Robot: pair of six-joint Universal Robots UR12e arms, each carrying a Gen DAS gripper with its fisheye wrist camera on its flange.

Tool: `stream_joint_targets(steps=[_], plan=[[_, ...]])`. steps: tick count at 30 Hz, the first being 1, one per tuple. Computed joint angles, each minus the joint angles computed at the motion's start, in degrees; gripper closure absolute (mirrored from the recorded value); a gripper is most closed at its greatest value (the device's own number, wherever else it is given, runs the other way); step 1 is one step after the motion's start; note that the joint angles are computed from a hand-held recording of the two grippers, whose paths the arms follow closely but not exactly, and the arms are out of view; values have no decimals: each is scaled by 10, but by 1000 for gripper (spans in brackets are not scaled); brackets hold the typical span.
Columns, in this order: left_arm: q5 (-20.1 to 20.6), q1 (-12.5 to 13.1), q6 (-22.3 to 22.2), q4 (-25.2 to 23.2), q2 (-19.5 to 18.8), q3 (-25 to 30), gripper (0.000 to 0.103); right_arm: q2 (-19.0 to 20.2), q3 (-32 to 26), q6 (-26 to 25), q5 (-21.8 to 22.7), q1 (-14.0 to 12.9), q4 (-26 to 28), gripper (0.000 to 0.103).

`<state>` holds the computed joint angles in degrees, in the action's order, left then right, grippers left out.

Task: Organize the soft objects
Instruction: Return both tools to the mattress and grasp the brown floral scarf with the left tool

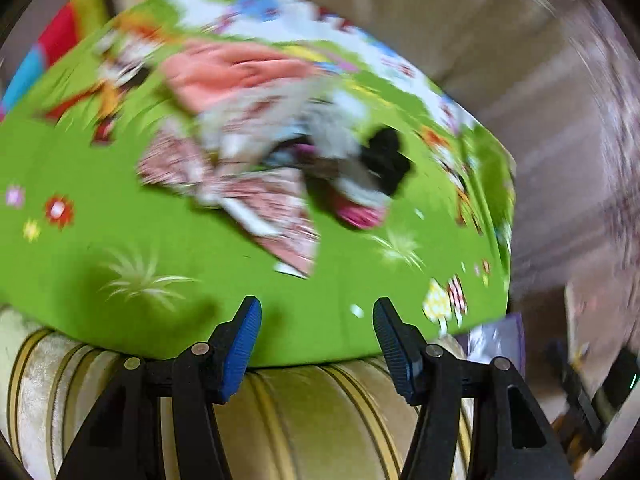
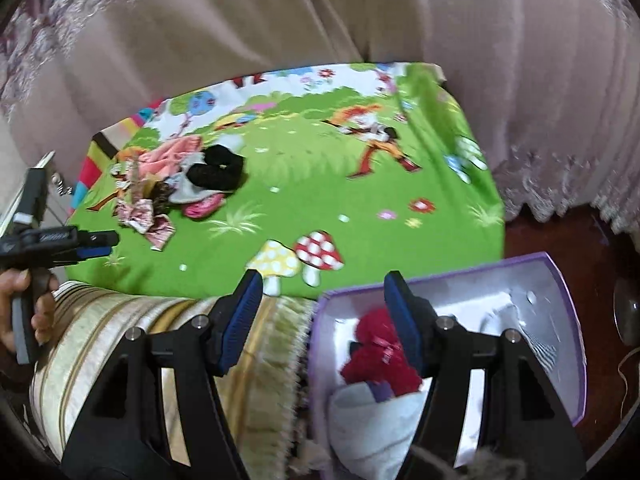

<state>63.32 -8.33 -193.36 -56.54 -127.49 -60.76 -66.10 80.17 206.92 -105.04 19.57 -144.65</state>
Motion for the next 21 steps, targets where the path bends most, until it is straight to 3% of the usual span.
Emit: stream_joint_targets(steps=[8,11,21], plan=[[-31,25,-178,10,-37,35,44,40,-58,-51,30,6,7,36],[-32,27,-214,18,-51,52,44,56,-81,-66,42,8,9,36],[-24,24,-227,-20,-92,108,44,100,-145,-98,77,8,35,36]])
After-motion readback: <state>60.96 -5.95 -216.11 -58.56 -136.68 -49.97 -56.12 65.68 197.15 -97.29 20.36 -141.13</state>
